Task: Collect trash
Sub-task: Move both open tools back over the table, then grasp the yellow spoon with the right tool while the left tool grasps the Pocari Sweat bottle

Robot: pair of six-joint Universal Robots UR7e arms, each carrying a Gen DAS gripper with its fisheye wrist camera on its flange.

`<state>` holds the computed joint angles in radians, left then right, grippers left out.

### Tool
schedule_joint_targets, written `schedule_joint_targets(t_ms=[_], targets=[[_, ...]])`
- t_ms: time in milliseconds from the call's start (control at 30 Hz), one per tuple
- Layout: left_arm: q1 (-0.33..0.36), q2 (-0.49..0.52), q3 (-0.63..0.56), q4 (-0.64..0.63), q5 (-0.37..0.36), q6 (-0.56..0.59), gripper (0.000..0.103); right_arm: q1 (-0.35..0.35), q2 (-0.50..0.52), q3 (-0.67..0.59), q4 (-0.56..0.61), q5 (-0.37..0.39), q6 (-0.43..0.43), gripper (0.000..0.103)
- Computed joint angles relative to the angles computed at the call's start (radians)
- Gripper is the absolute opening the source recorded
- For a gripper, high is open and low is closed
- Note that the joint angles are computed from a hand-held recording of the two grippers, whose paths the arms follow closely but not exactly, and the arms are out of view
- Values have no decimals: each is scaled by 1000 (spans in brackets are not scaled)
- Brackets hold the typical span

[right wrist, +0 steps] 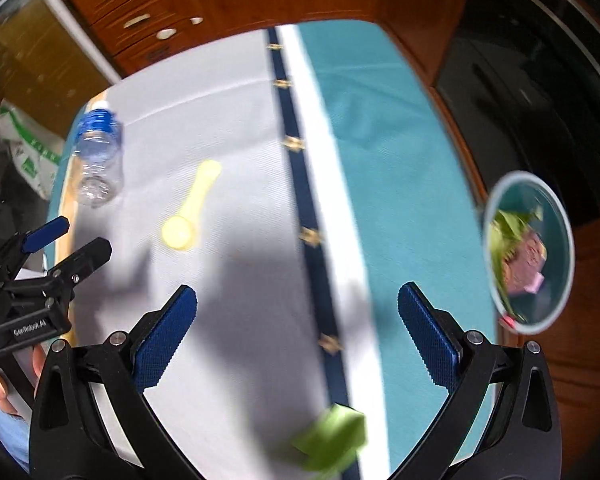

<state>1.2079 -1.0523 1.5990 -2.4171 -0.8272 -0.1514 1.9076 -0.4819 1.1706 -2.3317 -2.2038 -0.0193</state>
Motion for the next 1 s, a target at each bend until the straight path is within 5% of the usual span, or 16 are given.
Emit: schedule_joint_targets(t_ms=[167, 233, 333, 533, 700, 833, 1000], targets=[[40, -24, -25, 10, 17, -19, 99, 4, 99, -139, 84, 85, 22, 97], [52, -25, -40, 19, 19, -27, 99, 6, 144, -193, 109, 95, 22, 68], [62, -16, -67, 36, 17, -37, 99, -1, 191, -255, 163, 126, 48, 47], [80, 38, -159, 54, 31, -31, 99, -11, 232, -273, 143, 163, 39, 45], [103, 104, -265, 109, 30, -70, 99, 12, 265, -269, 75, 94, -46, 30], [119, 151, -325, 156, 39, -108, 99, 34, 269, -221, -19, 20, -142, 29], [135, 188, -367, 203, 59, -148, 99, 29, 244, -176, -53, 35, -176, 29]])
